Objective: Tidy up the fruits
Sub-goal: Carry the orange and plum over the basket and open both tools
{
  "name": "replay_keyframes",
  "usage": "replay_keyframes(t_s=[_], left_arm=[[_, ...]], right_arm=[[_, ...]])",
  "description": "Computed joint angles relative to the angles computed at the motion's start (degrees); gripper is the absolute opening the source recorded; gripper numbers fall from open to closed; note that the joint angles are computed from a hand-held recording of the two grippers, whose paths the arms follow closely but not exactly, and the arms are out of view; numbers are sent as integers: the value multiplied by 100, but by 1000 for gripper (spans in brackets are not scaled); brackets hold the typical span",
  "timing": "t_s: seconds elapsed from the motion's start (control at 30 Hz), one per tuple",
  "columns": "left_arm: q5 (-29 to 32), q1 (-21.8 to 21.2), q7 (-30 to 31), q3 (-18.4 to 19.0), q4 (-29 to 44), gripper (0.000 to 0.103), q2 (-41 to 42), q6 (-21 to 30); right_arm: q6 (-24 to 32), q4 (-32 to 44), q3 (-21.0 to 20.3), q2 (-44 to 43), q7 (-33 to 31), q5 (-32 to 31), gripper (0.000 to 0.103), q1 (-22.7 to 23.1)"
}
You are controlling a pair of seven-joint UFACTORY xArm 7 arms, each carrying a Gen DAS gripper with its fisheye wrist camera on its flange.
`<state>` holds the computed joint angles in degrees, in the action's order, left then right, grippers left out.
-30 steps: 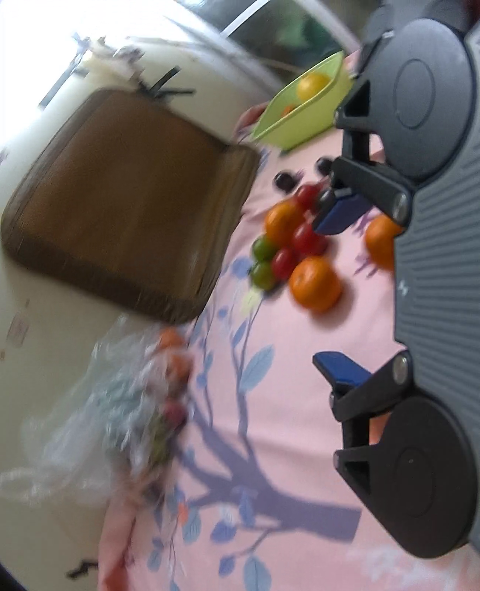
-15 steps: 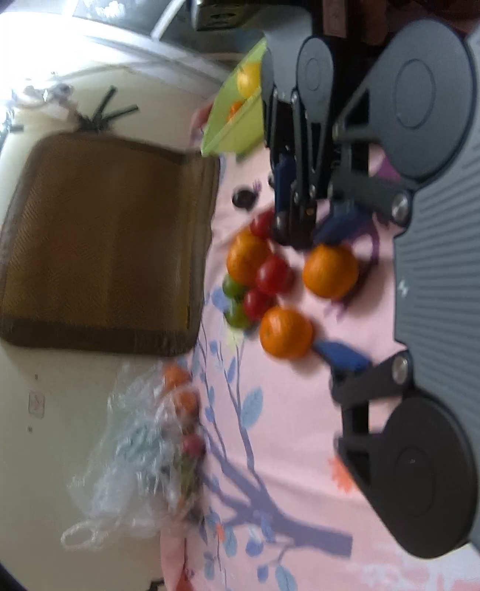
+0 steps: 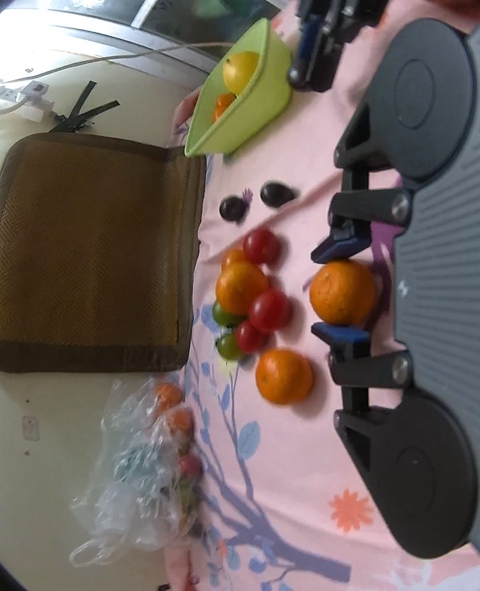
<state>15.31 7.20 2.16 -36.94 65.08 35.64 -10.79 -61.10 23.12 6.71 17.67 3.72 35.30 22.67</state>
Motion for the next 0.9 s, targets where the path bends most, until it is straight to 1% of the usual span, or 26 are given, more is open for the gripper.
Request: replay_keyframes(t_s=[0.03,0.1,0.17,0.23,0.3,0.37,0.43,0.47,0.57,0.6,0.63,0.73,0.77,0.8,0.83,0.9], left_arm=[[35,177,-24,-248,17,35,54,65],[114,388,25,-635,63,35,134,121],[234,634,202,-1187,262,36,402,342],[217,654,483,-1627,631,36,767,678],[175,465,768,-1881,992,36,1099,853],[116,104,1021,-1929,1414,36,1364,988],[-17,-307,1190,-1868,1922,36,1605,1306],[-101,-531,1223,-1755,2172,37,1686,1455],[-346,-1197,1139,-1187,2681,37,1690,1694],[-404,-1277,1202,-1144,2769,40,1741,1700],[-468,-1315,1253,-1119,2776,43,1742,1669],[-680,-1117,1457,-1235,2471,48,1595,1520],[-756,-1069,1495,-1232,2389,48,1512,1436],[-836,-917,1569,-1324,2244,48,1436,1330],[-923,-560,1705,-1599,1996,48,1401,1180],[-1106,80,1884,-2035,1593,48,1341,924]], right_arm=[[-96,-57,1,8,57,10,31,-1],[-383,-158,-6,27,86,142,31,32],[-694,-233,-36,45,100,370,31,29],[-844,-301,-88,13,222,463,31,-91],[-913,-322,-142,23,294,518,32,-218],[-932,-262,-224,105,297,504,32,-361],[-868,-197,-256,165,296,505,32,-463],[-874,-167,-263,214,333,477,32,-502],[-1150,-50,-250,501,442,588,34,-488],[-1253,-115,-260,519,463,587,41,-494],[-1389,-180,-253,558,519,596,44,-490],[-1585,-239,-268,626,726,455,44,-578],[-1641,-253,-267,649,802,431,44,-603],[-1729,-272,-268,681,900,408,44,-627],[-1819,-287,-269,712,985,399,44,-646],[-1940,-286,-275,737,1075,410,44,-675]])
